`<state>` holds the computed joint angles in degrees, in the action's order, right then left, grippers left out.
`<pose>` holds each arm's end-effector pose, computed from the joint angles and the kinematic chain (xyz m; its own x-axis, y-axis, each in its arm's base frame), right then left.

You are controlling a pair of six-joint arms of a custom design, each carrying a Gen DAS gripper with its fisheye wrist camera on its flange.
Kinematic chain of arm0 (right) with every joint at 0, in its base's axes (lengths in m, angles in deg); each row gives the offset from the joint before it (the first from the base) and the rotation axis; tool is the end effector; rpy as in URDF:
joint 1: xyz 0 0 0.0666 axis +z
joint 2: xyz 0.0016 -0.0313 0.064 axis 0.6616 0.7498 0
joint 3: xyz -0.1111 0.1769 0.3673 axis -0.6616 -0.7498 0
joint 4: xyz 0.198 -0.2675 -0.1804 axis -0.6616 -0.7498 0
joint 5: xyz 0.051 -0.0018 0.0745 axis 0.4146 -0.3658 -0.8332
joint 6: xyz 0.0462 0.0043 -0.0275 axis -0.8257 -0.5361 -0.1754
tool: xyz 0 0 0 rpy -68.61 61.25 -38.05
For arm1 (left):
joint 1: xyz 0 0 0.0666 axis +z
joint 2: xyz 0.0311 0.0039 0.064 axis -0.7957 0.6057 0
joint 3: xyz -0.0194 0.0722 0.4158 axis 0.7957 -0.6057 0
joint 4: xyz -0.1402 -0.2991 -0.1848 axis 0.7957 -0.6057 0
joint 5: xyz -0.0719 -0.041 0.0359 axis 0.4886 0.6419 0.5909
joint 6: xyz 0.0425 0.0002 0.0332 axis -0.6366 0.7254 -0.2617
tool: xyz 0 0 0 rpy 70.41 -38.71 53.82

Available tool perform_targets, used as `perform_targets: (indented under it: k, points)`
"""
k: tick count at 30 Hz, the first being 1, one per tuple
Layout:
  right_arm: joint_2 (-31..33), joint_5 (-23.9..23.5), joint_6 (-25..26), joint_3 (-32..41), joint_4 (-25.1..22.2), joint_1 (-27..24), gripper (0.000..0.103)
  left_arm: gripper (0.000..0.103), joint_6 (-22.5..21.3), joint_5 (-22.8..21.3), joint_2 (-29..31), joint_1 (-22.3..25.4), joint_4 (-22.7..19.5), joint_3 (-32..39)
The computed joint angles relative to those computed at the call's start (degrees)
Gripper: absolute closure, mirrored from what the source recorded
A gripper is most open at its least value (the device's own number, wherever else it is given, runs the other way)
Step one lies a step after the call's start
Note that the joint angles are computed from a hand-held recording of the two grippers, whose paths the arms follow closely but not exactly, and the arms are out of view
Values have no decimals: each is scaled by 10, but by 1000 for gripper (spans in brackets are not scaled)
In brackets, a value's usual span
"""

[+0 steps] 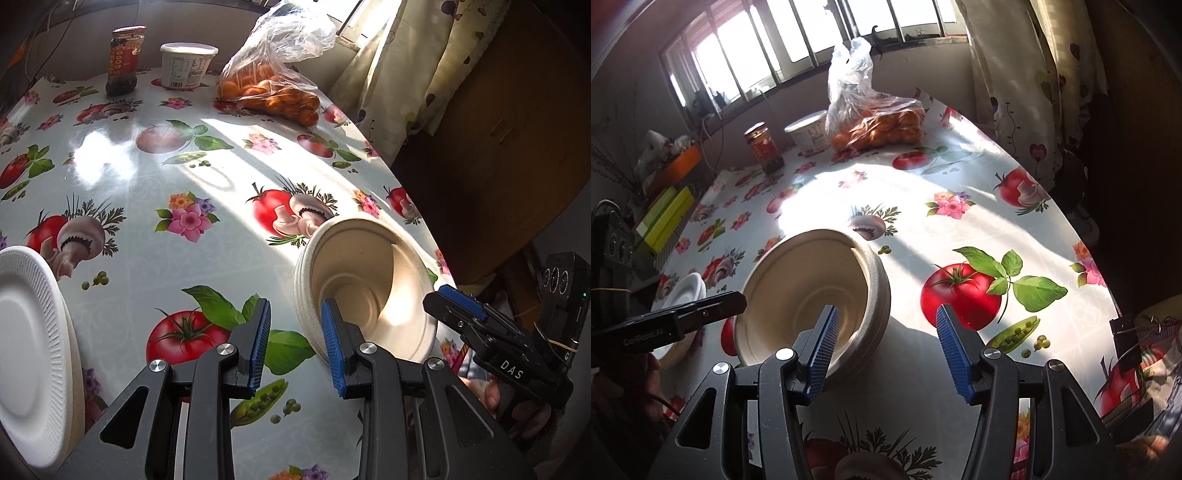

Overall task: Organize plates and bowls
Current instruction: 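Carry the beige bowl stack with both grippers toward the white plate stack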

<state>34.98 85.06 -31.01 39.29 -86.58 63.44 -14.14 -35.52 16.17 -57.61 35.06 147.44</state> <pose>0.4464 0.1710 0.3092 -0.6928 0.3382 -0.6369 0.2323 0.9408 0.2469 0.5688 -0.0699 0.3013 -0.7969 0.3039 -0.5222 0.5448 0.7351 -0.4035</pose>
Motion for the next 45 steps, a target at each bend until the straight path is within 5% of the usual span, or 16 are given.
perform_targets:
  k: [10,28,33,45]
  points:
    - [2,-32,4,-14,35,-8,48,73,-10,35,3,2,-8,-4]
    - [11,-79,9,-24,66,-17,48,73,-9,29,20,-7,-17,7]
    - [12,-88,12,-25,69,-16,65,73,-12,18,19,-9,-13,5]
    - [11,-93,16,-30,81,-14,74,79,-14,-3,3,-13,26,-16]
